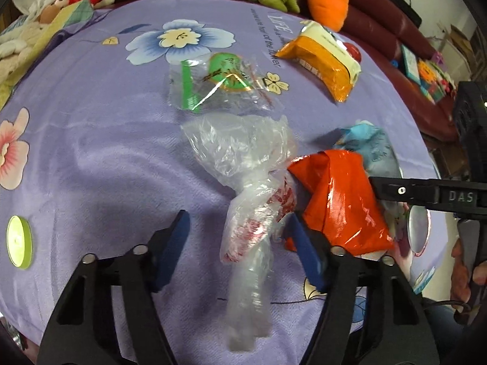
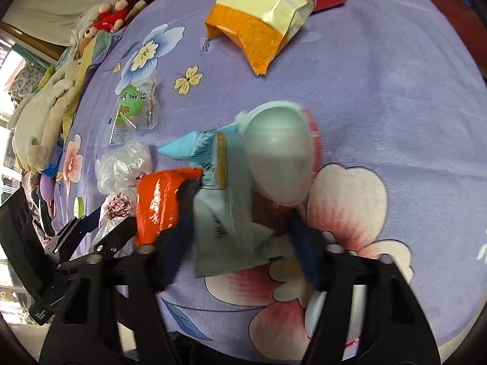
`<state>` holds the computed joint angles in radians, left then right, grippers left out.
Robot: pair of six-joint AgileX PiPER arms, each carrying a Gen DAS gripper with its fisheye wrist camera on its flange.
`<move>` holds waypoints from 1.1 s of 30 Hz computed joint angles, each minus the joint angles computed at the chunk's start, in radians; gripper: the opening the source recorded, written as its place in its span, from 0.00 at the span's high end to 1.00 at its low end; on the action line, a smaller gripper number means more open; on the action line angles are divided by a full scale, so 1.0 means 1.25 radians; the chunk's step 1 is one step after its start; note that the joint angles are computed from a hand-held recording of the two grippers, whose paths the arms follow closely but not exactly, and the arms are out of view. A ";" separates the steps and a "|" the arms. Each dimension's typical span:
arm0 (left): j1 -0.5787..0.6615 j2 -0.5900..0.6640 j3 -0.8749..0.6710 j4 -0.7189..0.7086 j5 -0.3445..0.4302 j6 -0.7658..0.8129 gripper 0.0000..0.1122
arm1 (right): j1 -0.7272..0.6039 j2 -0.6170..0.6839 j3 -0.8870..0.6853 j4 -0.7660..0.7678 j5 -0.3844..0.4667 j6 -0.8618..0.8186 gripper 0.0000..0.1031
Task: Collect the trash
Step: 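Grasp the clear plastic bag with the left tool while the right tool grasps the blue wrapper, then carry the plastic bag and blue wrapper over the teal bin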
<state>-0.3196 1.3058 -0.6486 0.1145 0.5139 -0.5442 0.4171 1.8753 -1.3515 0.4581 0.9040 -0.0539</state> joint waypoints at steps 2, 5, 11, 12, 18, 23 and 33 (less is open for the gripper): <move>-0.019 0.012 -0.009 0.020 -0.001 -0.024 0.62 | 0.002 -0.004 0.005 -0.001 -0.016 -0.008 0.53; -0.030 0.035 -0.029 0.018 -0.008 -0.038 0.73 | -0.012 -0.009 0.000 0.013 -0.022 -0.025 0.60; 0.011 0.096 -0.087 -0.093 -0.048 0.057 0.77 | -0.048 -0.029 -0.030 0.059 0.003 -0.072 0.61; 0.017 0.100 -0.098 -0.106 -0.049 0.068 0.77 | -0.052 -0.042 -0.031 0.067 0.002 -0.082 0.61; 0.023 0.066 -0.133 -0.096 -0.025 0.048 0.77 | -0.083 -0.085 -0.035 0.079 0.002 -0.107 0.61; -0.007 0.048 -0.172 -0.099 0.000 0.031 0.77 | -0.133 -0.109 -0.020 0.096 -0.003 -0.130 0.61; -0.174 0.141 -0.330 -0.013 0.051 -0.079 0.76 | -0.306 -0.182 0.058 0.163 0.009 -0.224 0.61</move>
<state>-0.5377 1.4819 -1.0615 0.0979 0.5776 -0.6431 0.0350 1.6477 -1.2787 0.6622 0.9159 -0.3342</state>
